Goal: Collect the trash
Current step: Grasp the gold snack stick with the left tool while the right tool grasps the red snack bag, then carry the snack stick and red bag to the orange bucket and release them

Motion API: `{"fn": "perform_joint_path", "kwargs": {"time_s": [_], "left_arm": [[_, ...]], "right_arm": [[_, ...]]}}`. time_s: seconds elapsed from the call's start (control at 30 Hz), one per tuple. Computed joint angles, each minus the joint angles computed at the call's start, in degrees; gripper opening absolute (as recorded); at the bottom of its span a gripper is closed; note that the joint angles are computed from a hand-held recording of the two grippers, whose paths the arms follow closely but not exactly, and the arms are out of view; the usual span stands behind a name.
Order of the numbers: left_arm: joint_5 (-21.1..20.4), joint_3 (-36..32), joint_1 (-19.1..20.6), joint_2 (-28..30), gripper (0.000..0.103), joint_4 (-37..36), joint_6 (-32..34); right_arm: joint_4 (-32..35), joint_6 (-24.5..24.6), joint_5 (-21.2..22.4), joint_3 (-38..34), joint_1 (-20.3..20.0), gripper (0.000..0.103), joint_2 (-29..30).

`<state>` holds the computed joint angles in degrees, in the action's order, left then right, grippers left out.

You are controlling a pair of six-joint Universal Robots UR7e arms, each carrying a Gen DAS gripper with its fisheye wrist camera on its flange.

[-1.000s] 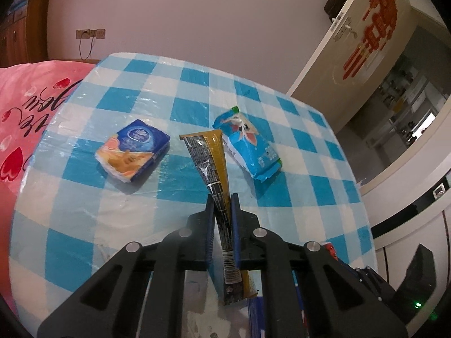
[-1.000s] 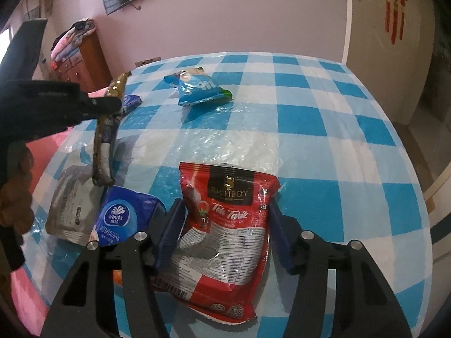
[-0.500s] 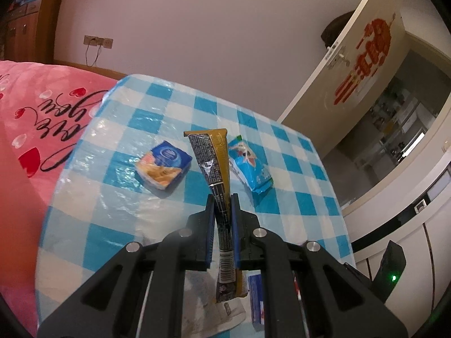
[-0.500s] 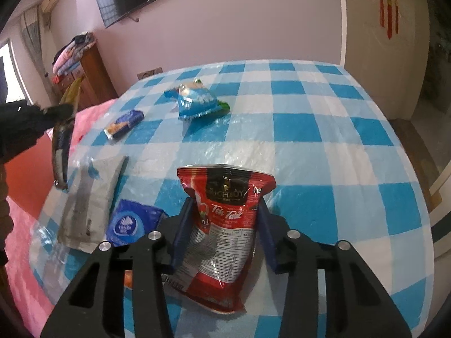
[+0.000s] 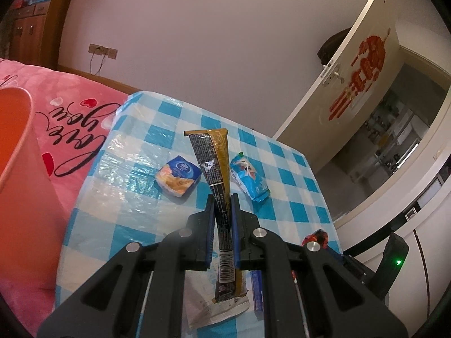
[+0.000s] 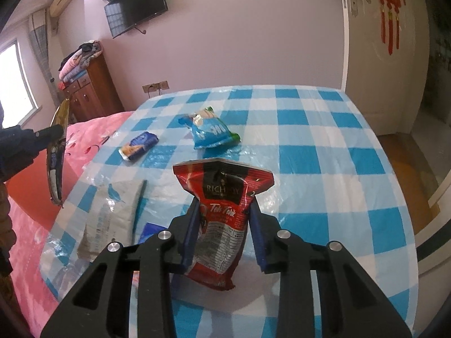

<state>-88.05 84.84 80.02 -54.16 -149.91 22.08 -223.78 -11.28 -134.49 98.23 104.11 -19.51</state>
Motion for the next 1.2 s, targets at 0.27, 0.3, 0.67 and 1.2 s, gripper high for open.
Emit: {"fn": "perform_joint_path", "kwargs": {"time_s": [0.27, 0.3, 0.67, 1.2], "left_arm": [[-1.3, 0.5, 0.4, -1.8, 0.012, -1.0, 0.1], [-1.5, 0.5, 0.4, -2.1, 0.012, -1.2, 0.2], [-2.0, -1.1, 1.0, -4.1, 0.012, -3.5, -0.1], [3.9, -7.6, 5.2, -6.0, 0.012, -9.1, -2.4]], "right_arm": [[0.4, 0.9, 1.2, -0.1, 1.5, 0.034, -1.4], [0.8, 1.1, 1.4, -0.3, 1.7, 0.034, -1.7], [11.2, 2.4, 9.0, -7.4, 4.5, 0.034, -2.3], [38.9, -4.5, 23.9, -43.6, 10.3, 0.035, 12.3]]}}
